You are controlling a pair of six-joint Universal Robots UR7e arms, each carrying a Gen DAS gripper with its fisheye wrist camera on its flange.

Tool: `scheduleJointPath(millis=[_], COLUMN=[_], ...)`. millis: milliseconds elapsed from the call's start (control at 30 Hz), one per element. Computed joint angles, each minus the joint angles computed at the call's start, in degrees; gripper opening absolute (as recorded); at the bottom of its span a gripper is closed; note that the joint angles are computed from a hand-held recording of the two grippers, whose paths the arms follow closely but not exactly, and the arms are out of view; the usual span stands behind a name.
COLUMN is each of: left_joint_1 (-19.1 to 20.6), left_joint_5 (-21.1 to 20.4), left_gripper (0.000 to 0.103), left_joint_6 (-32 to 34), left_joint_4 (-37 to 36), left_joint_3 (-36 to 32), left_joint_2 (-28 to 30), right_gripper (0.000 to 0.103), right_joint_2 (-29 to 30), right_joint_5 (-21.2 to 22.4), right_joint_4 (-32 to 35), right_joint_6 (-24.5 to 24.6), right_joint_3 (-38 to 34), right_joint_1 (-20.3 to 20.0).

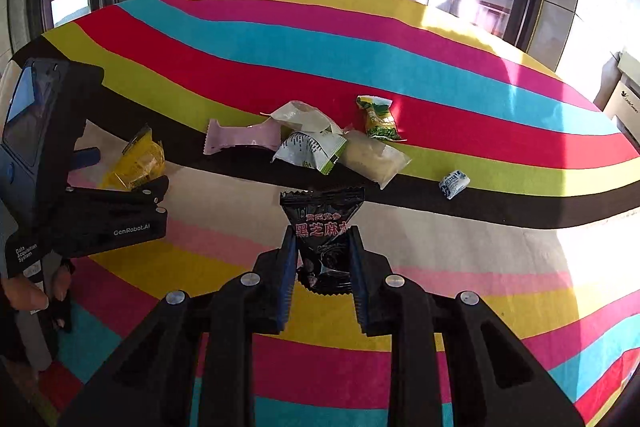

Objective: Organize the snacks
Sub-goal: 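Grasp the yellow packet with the left tool while the right tool holds the black bag, then carry the black bag and yellow packet over to the white bin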

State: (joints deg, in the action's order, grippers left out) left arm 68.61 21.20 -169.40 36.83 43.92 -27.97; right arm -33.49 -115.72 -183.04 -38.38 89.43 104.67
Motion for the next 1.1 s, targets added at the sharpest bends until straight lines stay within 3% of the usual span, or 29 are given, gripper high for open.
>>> scheduleJointPath(millis=[33, 67, 167, 467, 700, 1100], left_joint_1=[-0.5, -0.4, -0.6, -2.1, -3.5, -5.3], left_joint_5=[-0.3, 1.8, 6.9, 13.0, 13.7, 13.5], left_gripper=[0.065, 0.041, 0.040, 0.039, 0.040, 0.040], left_joint_6=[-0.1, -2.5, -7.1, -19.1, -19.8, -20.7], left_joint_4=[0.4, 2.1, -1.1, -7.5, -10.6, -13.1], left_joint_3=[-0.2, 0.8, 9.3, 29.8, 37.9, 45.4], left_joint_2=[0.1, -0.6, -6.3, -20.0, -25.0, -30.2], right_gripper=[0.026, 0.026, 0.026, 0.025, 0.025, 0.025], right_joint_2=[0.4, 0.6, 1.6, 2.5, 2.2, 1.3], right_joint_5=[-1.0, -1.7, -3.5, -4.2, -5.2, -6.5], right_joint_4=[-0.8, -1.4, -3.3, -3.9, -4.7, -6.1], right_joint_6=[-0.5, -1.2, -3.8, -6.4, -6.9, -8.8], right_joint_3=[0.4, 0.5, 0.7, 2.6, 4.8, 8.0], right_joint_1=[0.7, 1.2, 2.4, 3.2, 4.1, 6.7])
